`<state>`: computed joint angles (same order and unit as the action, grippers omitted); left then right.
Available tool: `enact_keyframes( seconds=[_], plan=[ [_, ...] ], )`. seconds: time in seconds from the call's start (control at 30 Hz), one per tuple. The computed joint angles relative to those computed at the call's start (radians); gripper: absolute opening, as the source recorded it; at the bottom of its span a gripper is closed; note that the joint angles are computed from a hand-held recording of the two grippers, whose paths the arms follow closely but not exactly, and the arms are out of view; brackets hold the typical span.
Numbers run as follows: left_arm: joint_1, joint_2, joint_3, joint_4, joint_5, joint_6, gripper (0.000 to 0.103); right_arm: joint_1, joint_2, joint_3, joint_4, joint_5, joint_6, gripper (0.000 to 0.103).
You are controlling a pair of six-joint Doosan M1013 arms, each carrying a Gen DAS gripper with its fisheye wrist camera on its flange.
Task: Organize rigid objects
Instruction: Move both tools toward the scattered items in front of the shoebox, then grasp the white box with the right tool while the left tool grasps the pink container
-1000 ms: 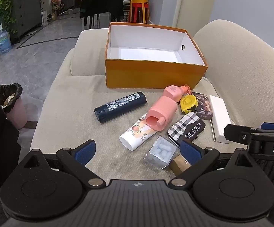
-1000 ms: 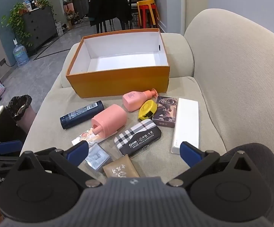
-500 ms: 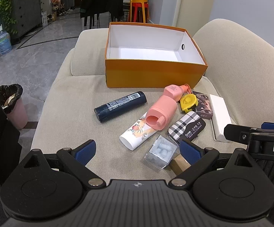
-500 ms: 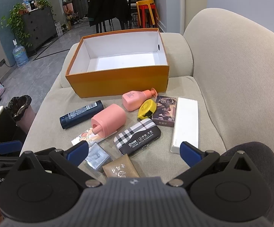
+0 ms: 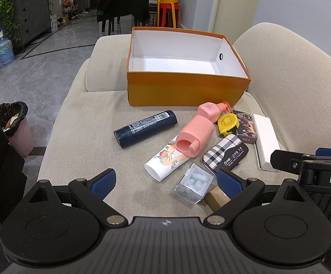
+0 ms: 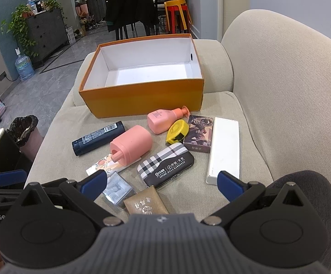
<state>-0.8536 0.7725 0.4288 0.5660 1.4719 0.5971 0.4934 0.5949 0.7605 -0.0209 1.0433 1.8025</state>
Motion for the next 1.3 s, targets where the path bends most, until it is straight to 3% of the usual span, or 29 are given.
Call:
enact_keyframes(
  seconds=[0.5,1.1,1.3],
  plan=[
    [0.003,-0.004,0.012,-0.009,-0.014,0.009,0.103,-0.002,0.002,0.000,-0.001,0.004,0.009,0.101],
    [0.055,0.112,-0.156,-0.116,-0.004,0.112,0.103,-0.031,0.110,-0.151,0.004,0.114,0.010,0.101],
    [0.070,0.202,-0.319,-0.135,0.070,0.170,0.103,-0.041,0.160,-0.222,-0.018,0.166,0.020,0.101]
  ],
)
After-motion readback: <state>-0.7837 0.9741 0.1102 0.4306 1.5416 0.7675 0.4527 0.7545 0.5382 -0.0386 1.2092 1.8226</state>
